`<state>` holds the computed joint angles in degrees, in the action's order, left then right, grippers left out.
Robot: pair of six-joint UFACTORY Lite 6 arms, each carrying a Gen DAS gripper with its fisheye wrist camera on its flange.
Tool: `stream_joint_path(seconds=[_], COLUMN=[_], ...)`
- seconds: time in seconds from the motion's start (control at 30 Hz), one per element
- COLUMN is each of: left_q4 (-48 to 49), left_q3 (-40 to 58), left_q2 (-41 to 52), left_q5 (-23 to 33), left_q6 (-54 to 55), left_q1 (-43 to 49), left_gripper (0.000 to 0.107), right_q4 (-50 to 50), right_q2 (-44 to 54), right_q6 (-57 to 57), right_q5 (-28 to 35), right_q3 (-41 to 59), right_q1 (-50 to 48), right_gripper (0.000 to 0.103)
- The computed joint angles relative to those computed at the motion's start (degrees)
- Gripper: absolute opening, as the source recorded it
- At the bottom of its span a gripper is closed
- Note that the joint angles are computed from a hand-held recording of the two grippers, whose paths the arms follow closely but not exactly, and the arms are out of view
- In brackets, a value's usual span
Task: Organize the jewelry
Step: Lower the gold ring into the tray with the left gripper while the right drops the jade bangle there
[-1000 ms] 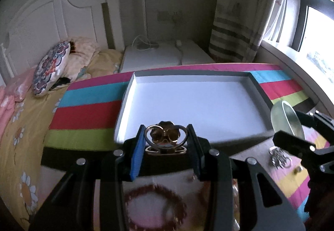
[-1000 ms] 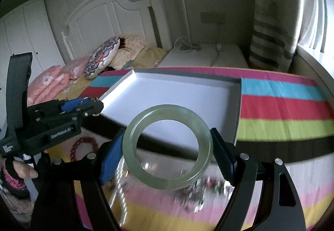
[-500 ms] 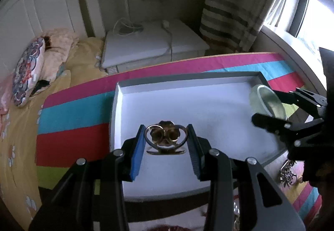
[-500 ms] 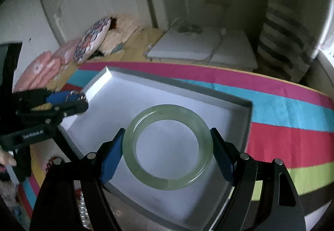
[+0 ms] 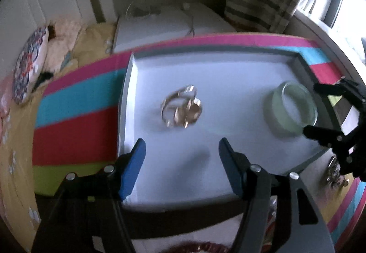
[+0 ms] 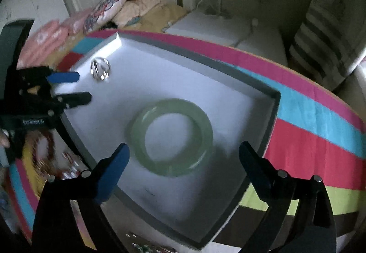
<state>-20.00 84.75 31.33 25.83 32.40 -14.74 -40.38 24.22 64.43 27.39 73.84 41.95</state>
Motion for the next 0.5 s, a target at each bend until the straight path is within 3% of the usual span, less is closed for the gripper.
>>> stream_joint_path(seconds=[0.07,0.23,0.5], left_q4=[-0.81,1.76,4.54], left_q3=[-6.02,-16.43,-40.91], left_q2=[-3.38,-10.81,-30.91], left_q5=[-4.89,-7.79,-15.78], left_q6=[2.10,-3.11,-10.36], left_q1=[-0.43,-1.33,-3.54], left_gripper=[0.065,0.065,0.065], right_q4=[-3.30,-5.98,-24.11], right_q2=[0.62,-3.55,-12.70], right_q6=[0.88,3.22,26.83], right_q5=[2.85,0.41,1.17], right_q3=[-0.20,-6.17,-20.10], right_q1=[2.52,4.32,14.83], right_gripper=[0.091,0.092,0.093])
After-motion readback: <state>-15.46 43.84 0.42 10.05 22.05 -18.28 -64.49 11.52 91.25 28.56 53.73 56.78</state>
